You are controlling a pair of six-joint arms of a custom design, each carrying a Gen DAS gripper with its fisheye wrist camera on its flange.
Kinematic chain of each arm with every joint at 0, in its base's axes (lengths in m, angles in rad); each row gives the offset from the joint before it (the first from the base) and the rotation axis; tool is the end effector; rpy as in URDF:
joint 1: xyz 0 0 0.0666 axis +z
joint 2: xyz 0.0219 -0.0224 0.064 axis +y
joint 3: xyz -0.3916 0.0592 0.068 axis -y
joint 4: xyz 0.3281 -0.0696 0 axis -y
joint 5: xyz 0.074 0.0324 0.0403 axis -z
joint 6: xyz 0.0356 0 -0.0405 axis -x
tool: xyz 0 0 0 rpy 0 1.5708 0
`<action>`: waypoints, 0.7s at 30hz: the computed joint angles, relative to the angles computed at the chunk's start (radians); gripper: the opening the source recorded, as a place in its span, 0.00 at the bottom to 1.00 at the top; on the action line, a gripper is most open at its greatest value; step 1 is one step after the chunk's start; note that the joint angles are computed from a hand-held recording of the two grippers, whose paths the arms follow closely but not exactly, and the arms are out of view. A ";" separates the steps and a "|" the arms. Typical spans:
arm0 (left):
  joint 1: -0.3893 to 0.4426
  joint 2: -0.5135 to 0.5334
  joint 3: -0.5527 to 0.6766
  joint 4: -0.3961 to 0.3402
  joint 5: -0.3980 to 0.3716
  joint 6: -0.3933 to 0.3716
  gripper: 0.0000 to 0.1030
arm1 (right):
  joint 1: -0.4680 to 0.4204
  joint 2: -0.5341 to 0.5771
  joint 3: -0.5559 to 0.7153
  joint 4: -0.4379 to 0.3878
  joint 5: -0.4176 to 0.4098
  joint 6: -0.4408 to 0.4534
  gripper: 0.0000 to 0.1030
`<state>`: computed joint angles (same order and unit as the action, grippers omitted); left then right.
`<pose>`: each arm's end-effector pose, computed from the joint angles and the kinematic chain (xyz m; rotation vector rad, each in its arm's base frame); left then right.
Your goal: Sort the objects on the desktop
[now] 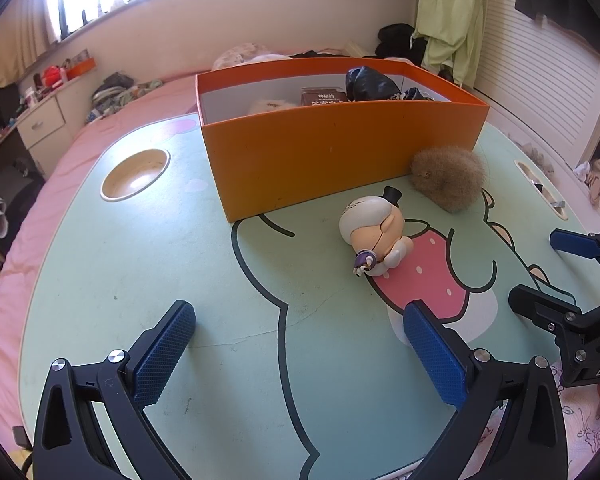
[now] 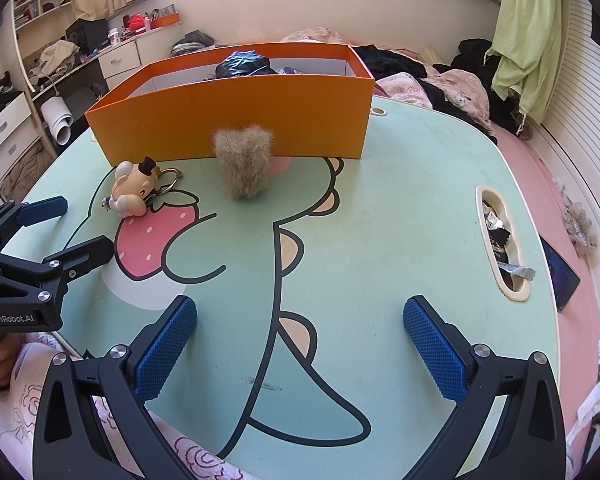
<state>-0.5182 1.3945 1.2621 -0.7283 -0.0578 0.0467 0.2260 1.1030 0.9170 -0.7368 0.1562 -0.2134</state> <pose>0.3628 -0.2049 0.4015 0.5440 2.3766 -0.1842 0.2880 0.0601 0.3630 0.0495 2.4772 -0.0079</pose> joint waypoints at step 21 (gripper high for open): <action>0.000 -0.001 0.000 -0.001 0.000 0.000 1.00 | 0.012 -0.009 0.013 -0.023 0.008 -0.010 1.00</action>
